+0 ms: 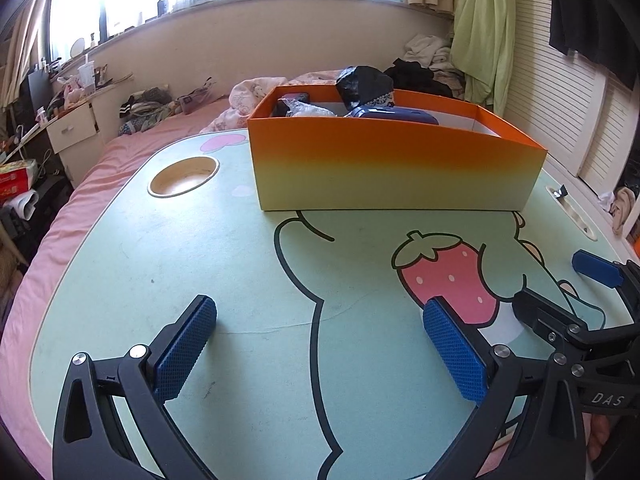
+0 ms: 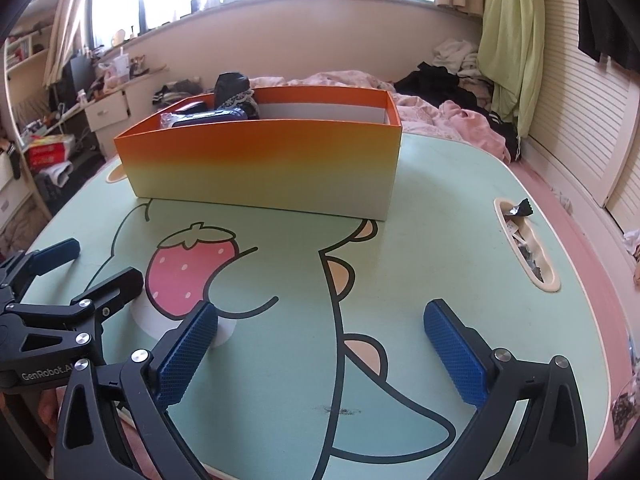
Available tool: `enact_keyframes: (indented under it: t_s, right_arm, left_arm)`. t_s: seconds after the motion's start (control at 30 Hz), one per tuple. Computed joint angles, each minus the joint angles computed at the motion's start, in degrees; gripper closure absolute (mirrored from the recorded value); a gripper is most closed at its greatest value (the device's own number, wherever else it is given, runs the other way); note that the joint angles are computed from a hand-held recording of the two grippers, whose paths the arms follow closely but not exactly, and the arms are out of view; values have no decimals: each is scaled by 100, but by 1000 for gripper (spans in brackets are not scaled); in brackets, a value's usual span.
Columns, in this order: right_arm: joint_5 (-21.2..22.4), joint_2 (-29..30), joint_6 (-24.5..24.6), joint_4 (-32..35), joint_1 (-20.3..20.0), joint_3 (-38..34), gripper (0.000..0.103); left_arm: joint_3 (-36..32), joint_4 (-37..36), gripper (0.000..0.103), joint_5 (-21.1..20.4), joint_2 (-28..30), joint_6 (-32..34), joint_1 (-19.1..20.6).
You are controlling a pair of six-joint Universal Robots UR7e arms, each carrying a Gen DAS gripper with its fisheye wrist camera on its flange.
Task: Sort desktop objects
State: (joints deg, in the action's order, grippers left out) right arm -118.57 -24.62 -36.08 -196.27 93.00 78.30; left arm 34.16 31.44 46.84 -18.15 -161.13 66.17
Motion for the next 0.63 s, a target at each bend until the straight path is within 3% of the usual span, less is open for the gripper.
enact_keyframes:
  t_s: [0.63]
  right_arm:
    - [0, 4, -2, -18, 2, 6, 0]
  left_arm:
    - [-44, 67, 0, 1, 16, -35, 12]
